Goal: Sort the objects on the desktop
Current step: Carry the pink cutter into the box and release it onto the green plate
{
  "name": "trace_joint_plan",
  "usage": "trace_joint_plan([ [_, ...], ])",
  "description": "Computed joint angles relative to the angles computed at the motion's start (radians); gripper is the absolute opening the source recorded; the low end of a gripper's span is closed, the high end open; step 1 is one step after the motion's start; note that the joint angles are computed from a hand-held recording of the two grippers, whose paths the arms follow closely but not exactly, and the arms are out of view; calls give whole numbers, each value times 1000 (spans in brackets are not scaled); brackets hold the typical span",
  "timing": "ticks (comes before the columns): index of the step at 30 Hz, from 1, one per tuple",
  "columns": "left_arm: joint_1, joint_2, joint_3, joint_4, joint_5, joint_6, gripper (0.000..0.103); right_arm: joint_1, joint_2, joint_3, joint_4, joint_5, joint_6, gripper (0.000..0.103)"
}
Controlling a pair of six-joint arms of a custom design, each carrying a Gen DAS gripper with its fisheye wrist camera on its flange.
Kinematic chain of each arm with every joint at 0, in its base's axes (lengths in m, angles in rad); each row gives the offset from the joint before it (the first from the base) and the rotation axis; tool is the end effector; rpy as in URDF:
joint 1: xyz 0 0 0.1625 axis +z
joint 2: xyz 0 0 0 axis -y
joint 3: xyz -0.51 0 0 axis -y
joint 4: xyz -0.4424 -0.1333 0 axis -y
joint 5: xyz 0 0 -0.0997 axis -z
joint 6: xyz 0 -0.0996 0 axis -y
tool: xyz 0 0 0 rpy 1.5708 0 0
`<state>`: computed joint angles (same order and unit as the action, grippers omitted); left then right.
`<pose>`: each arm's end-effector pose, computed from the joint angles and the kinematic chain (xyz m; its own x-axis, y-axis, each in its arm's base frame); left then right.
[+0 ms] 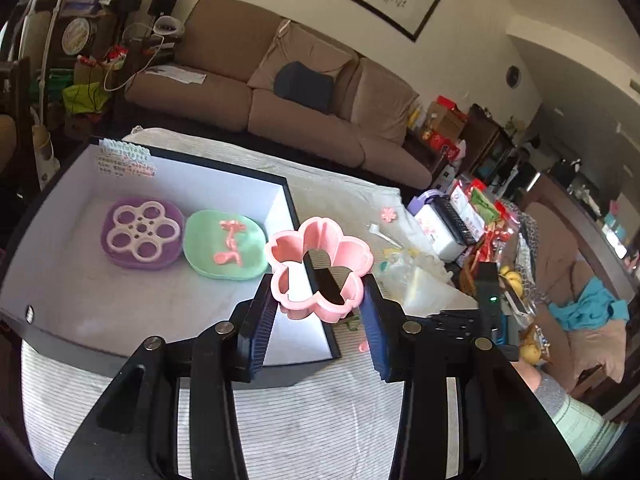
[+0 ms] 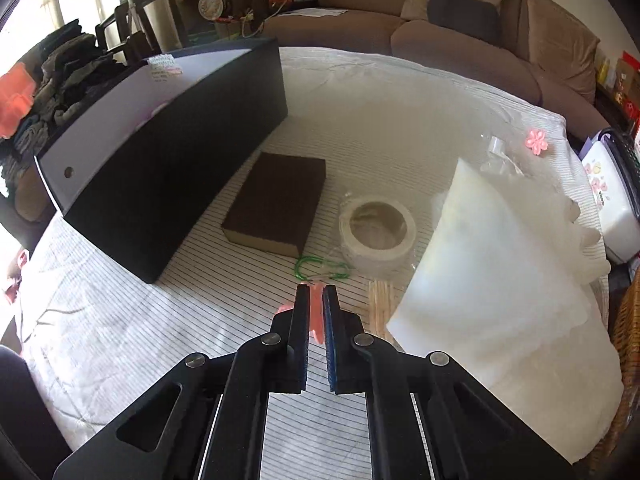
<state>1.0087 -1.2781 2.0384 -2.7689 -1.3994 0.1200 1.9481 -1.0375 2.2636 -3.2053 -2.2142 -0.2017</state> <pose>-0.1924 -0.5875 0.2993 -0.8082 0.5524 -0.2041 0.5836 0.7053 -0.4024 0.2643 -0.4674 0.1518 -0.7470 -0.2427 0.6190 -0.4979 0.8212 -0.2788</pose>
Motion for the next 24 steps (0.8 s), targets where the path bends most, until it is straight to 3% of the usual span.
trace_joint_plan([
  [4, 8, 86, -172, 214, 122, 19, 38, 47, -23, -62, 90, 22, 39, 5],
  [6, 13, 163, -275, 329, 189, 26, 38, 68, -15, -112, 168, -23, 67, 6],
  [8, 21, 230, -351, 411, 222, 16, 38, 77, -2, -124, 156, -79, 81, 6],
  [9, 31, 266, -397, 456, 225, -6, 38, 71, -2, -123, 166, -94, 119, 14],
  [10, 38, 294, -422, 476, 229, -23, 38, 55, -7, -113, 166, -84, 157, 30],
  [12, 56, 351, -485, 541, 234, -50, 38, 19, -11, -76, 143, -46, 231, 46],
  [14, 74, 399, -535, 590, 247, -74, 38, -14, -5, -54, 151, -14, 294, 46],
  [18, 99, 467, -597, 638, 275, -110, 37, -43, 5, -16, 76, 18, 321, 46],
  [21, 103, 490, -613, 631, 283, -121, 37, -34, 16, -14, 68, -16, 303, 46],
  [24, 97, 466, -589, 560, 274, -116, 40, -35, 19, -6, 44, -15, 293, 46],
])
